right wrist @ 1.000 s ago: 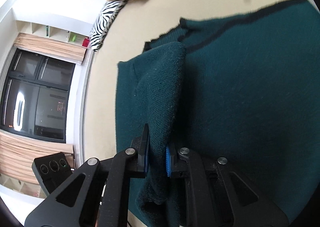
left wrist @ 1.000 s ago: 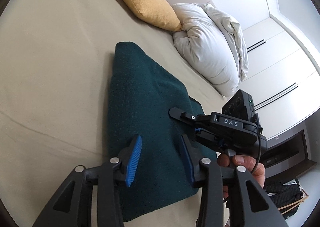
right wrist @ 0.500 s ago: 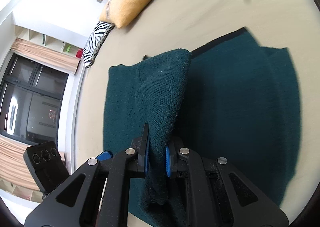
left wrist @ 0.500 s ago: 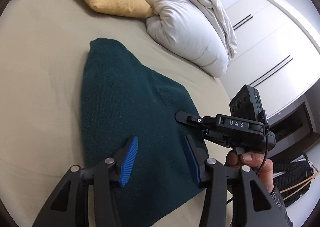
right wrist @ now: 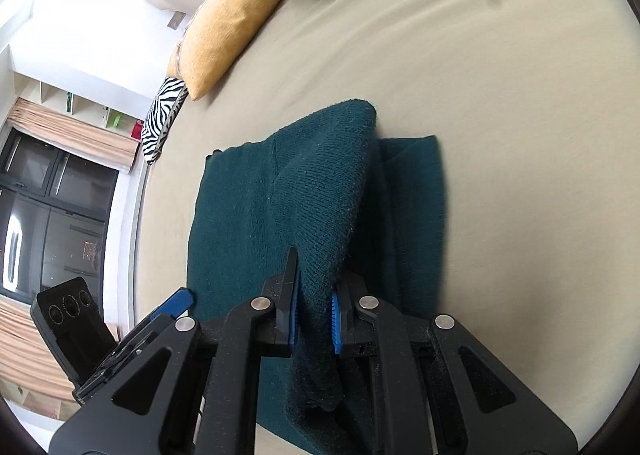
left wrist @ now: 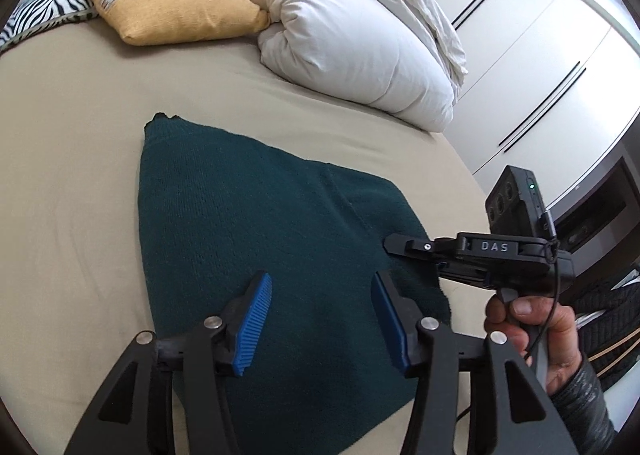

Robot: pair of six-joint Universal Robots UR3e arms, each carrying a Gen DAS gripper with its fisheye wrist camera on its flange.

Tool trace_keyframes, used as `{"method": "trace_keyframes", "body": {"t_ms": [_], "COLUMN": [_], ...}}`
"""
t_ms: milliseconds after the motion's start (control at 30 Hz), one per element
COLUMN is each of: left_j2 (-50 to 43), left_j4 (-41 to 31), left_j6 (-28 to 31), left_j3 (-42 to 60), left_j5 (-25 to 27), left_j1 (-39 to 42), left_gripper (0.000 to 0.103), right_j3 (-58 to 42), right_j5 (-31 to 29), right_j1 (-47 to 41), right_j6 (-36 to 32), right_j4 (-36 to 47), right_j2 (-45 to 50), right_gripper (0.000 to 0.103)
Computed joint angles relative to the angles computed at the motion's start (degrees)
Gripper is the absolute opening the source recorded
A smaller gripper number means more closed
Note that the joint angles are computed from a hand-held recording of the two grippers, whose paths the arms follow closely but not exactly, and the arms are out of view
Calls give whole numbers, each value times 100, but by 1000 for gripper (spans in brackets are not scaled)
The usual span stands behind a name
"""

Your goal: Fold small clothes

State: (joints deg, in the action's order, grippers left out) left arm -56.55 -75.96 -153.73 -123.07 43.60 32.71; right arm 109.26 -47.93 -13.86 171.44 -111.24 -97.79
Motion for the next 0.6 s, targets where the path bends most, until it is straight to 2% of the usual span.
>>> {"method": "trace_keyframes", "body": {"t_ms": [100, 267, 400, 500, 533, 600], "left_j2": [-210, -406, -532, -851, -1022, -1047], "left_j4": [611, 970, 1324, 1862, 1982, 1927], "left_j6": [-277, -367, -391, -427, -401, -250], "left_j3": [-87, -90, -118, -202, -235, -372], "left_j5": [202, 285, 422, 639, 692, 475], "left_j1": [-261, -389, -571, -832, -894, -709], "left_gripper": [55, 55, 55, 56, 56, 56], "right_j3": [109, 351, 526, 875, 1145, 1708], "right_j5": [41, 125, 205, 287, 369, 890], "right_j1": [-190, -363, -185, -420, -534, -1009], "right_j6": [-211, -347, 111, -126, -223, -590], "right_j4": [125, 176, -430, -519, -655, -465], "right_j2": [-40, -178, -33, -93, -51, -180], "right_gripper": [10, 10, 10, 11, 10, 10]}}
